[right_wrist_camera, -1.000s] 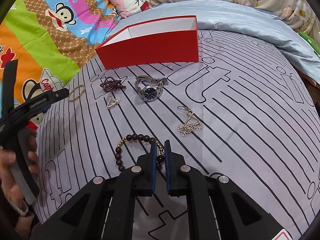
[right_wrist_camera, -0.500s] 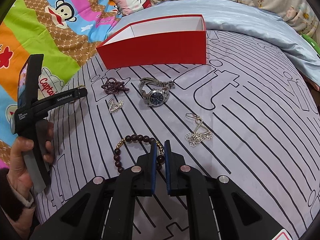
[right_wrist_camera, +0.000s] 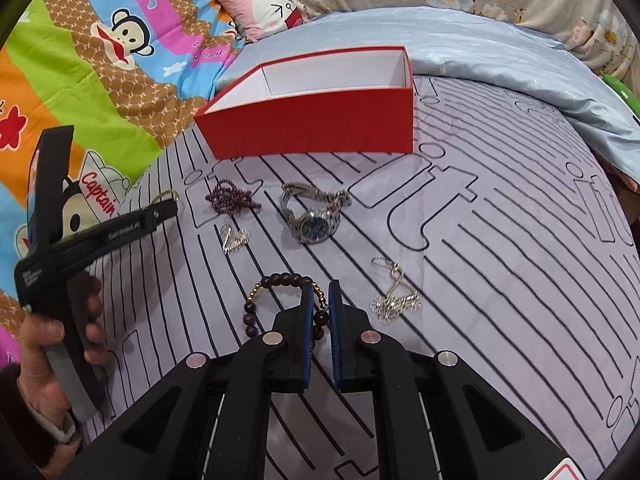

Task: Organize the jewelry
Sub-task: 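Move the open left tool over the gold bangle on the sheet, then grasp the gold bangle with the left tool while the right tool lifts the dark bead bracelet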

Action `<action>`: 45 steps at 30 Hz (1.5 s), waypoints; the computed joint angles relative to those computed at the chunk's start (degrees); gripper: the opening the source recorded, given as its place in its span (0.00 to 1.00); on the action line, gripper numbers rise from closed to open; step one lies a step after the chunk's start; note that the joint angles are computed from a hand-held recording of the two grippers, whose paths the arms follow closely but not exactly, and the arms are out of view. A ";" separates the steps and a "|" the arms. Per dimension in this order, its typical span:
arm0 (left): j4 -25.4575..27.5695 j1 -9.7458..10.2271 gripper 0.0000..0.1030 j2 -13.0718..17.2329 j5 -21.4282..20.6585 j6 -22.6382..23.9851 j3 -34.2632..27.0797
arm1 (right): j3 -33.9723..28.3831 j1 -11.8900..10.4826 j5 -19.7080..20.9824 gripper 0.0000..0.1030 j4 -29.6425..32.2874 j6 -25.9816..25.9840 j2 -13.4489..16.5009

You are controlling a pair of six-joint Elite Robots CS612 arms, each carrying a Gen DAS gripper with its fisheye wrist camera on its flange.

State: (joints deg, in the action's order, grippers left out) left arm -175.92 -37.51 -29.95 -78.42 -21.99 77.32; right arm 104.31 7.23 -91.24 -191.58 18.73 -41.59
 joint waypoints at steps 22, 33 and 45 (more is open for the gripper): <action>-1.85 -2.33 0.57 -3.03 -3.07 2.00 4.29 | 0.49 -0.11 0.21 0.31 0.45 0.28 -0.24; -1.56 -2.19 0.57 -2.89 -3.97 1.80 4.54 | -2.81 0.69 -1.75 0.31 3.77 -2.45 1.81; -1.29 -2.20 0.57 -2.78 -4.36 1.83 4.42 | -4.61 1.16 -3.49 0.04 4.21 -5.22 2.78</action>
